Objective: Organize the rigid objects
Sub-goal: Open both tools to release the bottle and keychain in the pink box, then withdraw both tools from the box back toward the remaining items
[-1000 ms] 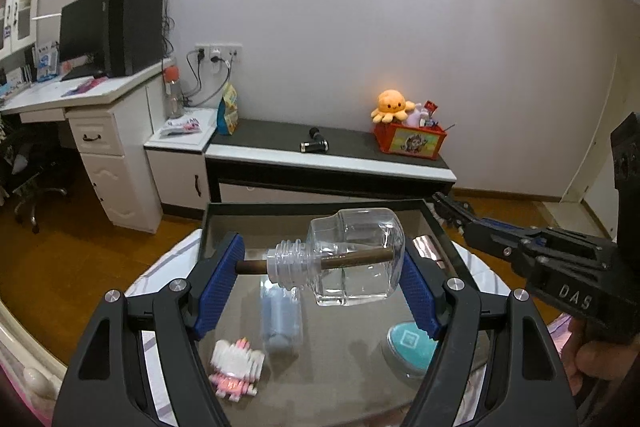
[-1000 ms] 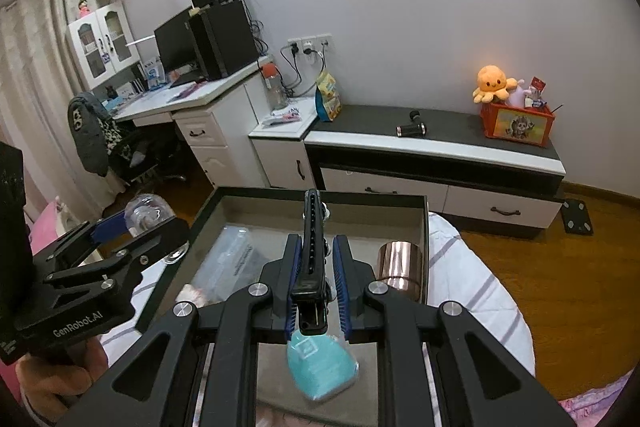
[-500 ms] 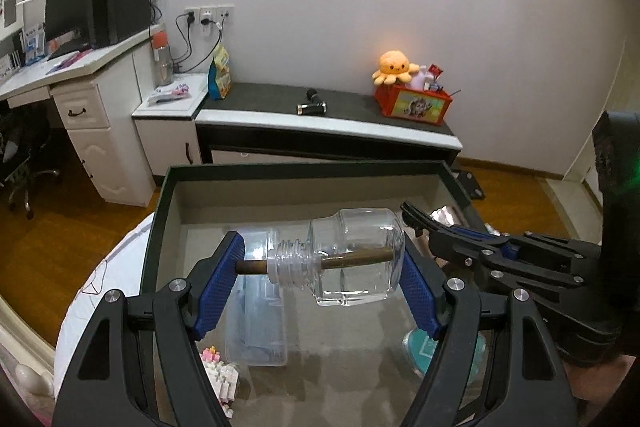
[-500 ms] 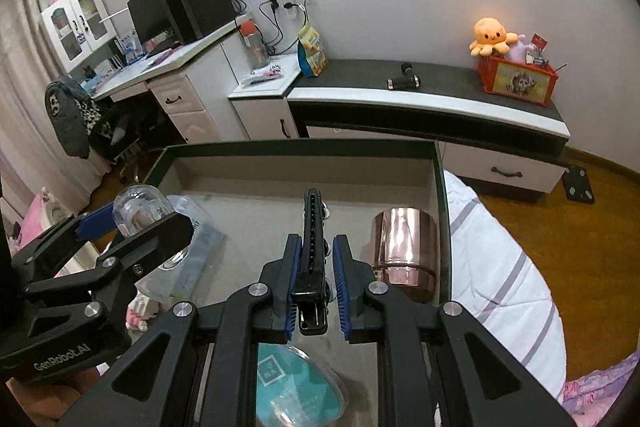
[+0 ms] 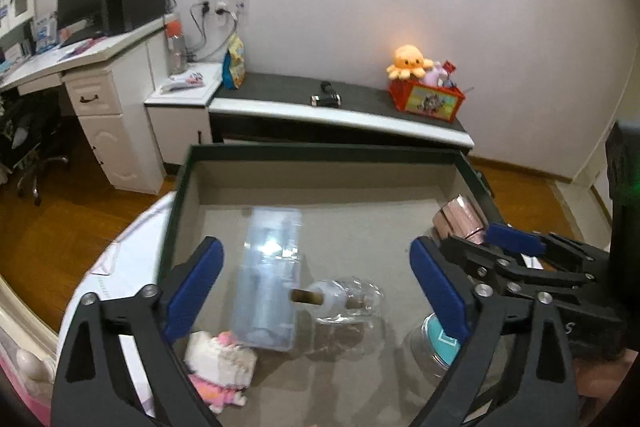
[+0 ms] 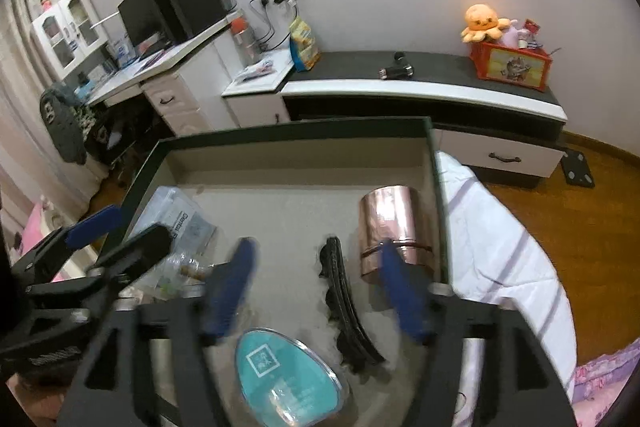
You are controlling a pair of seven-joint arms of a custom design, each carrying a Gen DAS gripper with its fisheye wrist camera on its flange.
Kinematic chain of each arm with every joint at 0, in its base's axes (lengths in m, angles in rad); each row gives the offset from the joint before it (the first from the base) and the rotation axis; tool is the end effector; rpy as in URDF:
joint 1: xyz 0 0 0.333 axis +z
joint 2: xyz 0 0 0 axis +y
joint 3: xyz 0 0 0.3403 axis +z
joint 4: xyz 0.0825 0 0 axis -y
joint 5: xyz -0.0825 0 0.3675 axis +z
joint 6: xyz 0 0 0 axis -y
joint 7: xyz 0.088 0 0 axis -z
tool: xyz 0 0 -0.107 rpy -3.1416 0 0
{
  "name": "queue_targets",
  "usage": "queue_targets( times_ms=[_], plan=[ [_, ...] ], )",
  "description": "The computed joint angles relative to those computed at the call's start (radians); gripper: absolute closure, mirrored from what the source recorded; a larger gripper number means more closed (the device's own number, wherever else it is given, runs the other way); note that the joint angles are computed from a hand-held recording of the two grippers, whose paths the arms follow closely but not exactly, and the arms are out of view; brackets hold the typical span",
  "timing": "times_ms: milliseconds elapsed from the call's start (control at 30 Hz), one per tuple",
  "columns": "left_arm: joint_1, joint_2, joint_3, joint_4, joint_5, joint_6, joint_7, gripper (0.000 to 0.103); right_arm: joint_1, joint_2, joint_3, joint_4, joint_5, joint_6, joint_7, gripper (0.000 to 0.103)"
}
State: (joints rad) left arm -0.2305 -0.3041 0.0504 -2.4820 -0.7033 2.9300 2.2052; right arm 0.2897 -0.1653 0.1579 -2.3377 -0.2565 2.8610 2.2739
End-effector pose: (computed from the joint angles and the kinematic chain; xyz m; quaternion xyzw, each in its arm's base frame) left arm 0.4549 -0.0394 0.5093 -0.5899 0.7041 -0.3491 0.1854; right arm 0.4525 0.2367 0.5126 -0.6551 0.6729 -0.1545 0.3069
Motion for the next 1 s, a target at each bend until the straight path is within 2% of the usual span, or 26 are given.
queue_targets(
  times_ms=[33,67,200,400,800,1000],
  plan=[
    [0.005,-0.020,-0.003,-0.016,0.002,0.022,0.000,0.000,-0.018,-0.012,0.012,-0.007,-0.035,0.004,0.040,0.005],
    [-0.006,-0.037,0.009,-0.028,-0.008,0.039,0.010,0.000,-0.020,-0.017,0.015,-0.011,-0.042,0.011,0.052,0.000],
    [-0.001,-0.097,0.017,-0.074,0.042,0.089,-0.036,0.000,-0.043,-0.047,0.045,-0.019,-0.100,-0.020,0.119,0.000],
    [0.006,-0.194,0.039,-0.133,0.141,0.098,-0.111,0.000,-0.048,-0.108,0.067,-0.055,-0.142,-0.019,0.190,0.000],
    [0.035,-0.426,0.074,-0.241,0.309,0.037,-0.241,0.000,-0.083,-0.334,0.147,-0.157,-0.156,-0.063,0.276,0.000],
    [0.080,-0.542,0.067,-0.290,0.378,0.002,-0.290,0.000,-0.087,-0.464,0.185,-0.200,-0.140,-0.094,0.286,0.000]
  ],
)
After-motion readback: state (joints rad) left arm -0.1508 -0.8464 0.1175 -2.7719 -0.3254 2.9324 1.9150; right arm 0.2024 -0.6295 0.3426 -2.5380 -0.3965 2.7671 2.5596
